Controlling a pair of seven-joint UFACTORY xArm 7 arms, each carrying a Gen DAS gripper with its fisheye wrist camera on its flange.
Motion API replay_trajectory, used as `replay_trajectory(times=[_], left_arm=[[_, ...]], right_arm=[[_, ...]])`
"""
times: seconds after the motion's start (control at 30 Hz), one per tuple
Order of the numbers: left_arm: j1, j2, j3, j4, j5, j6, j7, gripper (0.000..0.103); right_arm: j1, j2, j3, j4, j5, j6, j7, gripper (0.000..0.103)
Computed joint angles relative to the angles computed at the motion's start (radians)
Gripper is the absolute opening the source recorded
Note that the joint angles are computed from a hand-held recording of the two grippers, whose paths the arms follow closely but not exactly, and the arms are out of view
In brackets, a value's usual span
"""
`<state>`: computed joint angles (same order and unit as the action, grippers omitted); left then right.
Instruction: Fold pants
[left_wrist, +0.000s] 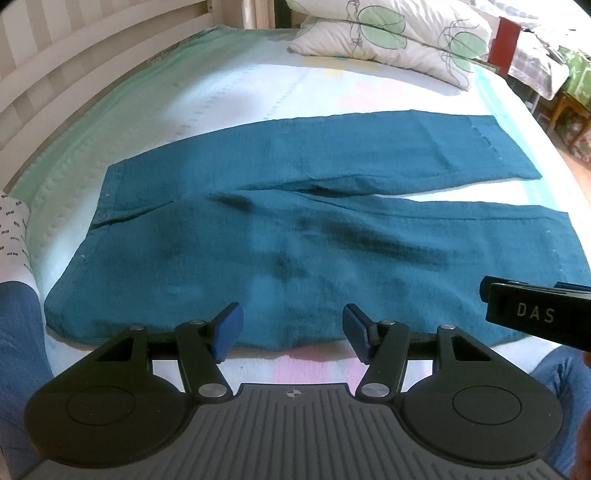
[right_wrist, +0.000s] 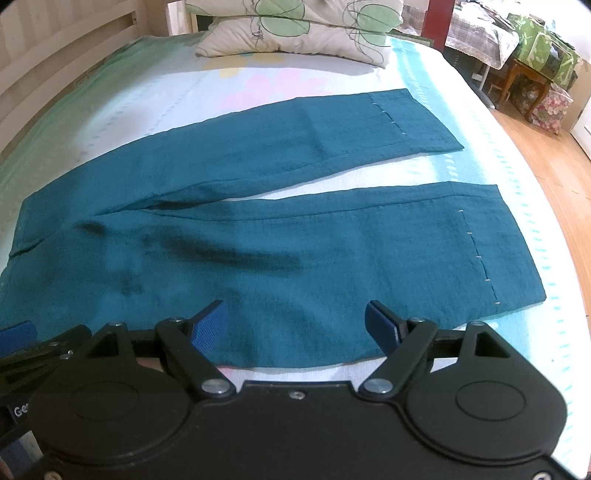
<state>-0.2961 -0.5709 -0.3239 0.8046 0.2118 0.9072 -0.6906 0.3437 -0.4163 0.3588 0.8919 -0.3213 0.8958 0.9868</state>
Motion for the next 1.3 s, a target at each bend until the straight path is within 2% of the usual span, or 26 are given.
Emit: replay_trajectory(times=[0.8, 1.03, 1.3], left_arm=[[-0.003, 0.007, 0.001, -0.004, -0.002, 0.008, 0.0, 0.058], [-0.002, 0.009, 0.003, -0.005, 0.008, 0.005, 0.006, 0.058], [-0.008, 0.021, 0.039, -0.025, -0.035, -0.02, 0.045, 0.058]], right_arm=[[0.009, 0.016, -0.005, 0.012, 0.003, 0.001, -0.009, 0.081], [0.01, 0.024, -0.012, 0.002, 0.022, -0.005, -0.011, 0.075], [0.022, 0.055, -0.025, 0.01, 0.041, -0.009, -0.023, 0.069]])
